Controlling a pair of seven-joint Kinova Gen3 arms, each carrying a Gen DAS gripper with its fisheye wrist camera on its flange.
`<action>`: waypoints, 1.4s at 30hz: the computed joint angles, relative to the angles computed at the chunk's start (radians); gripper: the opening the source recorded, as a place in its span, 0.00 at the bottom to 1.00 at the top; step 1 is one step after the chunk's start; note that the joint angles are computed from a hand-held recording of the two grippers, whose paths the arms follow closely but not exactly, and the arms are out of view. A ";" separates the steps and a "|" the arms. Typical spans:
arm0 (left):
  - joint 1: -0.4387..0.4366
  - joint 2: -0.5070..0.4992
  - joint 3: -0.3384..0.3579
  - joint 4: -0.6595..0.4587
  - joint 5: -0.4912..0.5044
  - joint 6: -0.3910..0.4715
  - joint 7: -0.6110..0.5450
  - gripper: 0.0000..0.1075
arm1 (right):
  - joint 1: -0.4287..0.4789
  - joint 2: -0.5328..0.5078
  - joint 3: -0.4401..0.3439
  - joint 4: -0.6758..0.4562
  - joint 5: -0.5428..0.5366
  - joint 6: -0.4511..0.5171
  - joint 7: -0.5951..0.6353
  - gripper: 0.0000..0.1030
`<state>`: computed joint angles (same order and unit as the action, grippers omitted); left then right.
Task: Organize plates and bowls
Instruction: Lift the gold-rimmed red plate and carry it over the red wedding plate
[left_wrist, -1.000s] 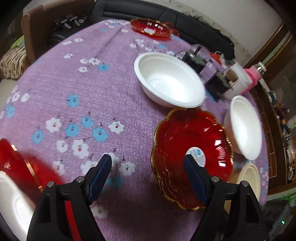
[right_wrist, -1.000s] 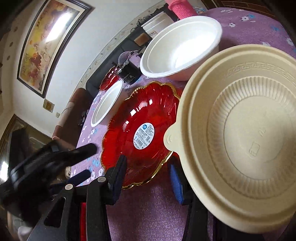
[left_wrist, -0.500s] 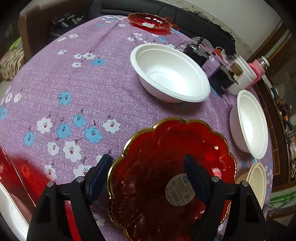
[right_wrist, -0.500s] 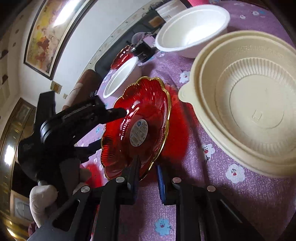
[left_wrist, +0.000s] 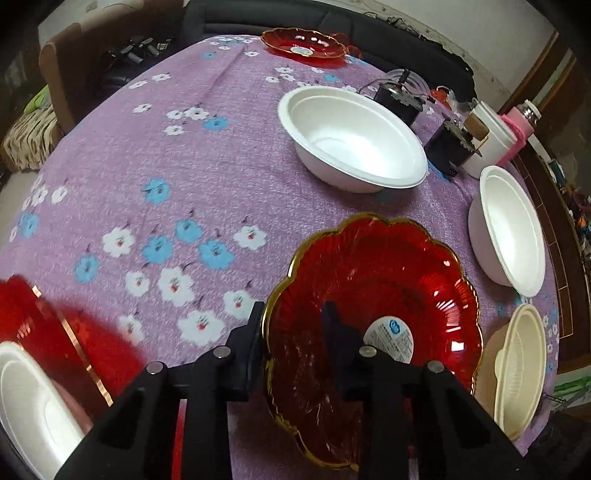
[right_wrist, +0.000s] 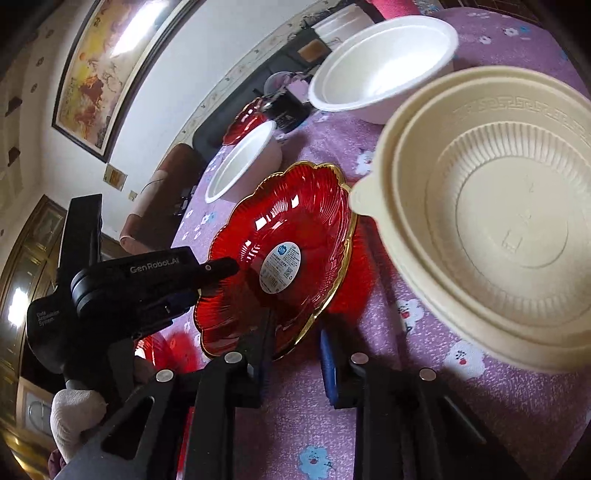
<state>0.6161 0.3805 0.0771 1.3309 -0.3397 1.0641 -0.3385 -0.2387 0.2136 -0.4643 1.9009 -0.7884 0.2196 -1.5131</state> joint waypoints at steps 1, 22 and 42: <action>0.004 -0.013 -0.002 0.015 -0.003 -0.008 0.009 0.27 | 0.002 -0.005 -0.008 0.003 -0.002 -0.011 0.011 0.25; 0.045 -0.371 0.152 0.293 -0.262 0.081 0.381 0.27 | -0.062 -0.103 -0.069 -0.046 -0.080 0.032 0.233 0.24; -0.163 -0.611 0.378 0.572 -0.181 0.107 0.595 0.27 | -0.408 0.061 0.098 -0.239 0.323 0.188 -0.126 0.24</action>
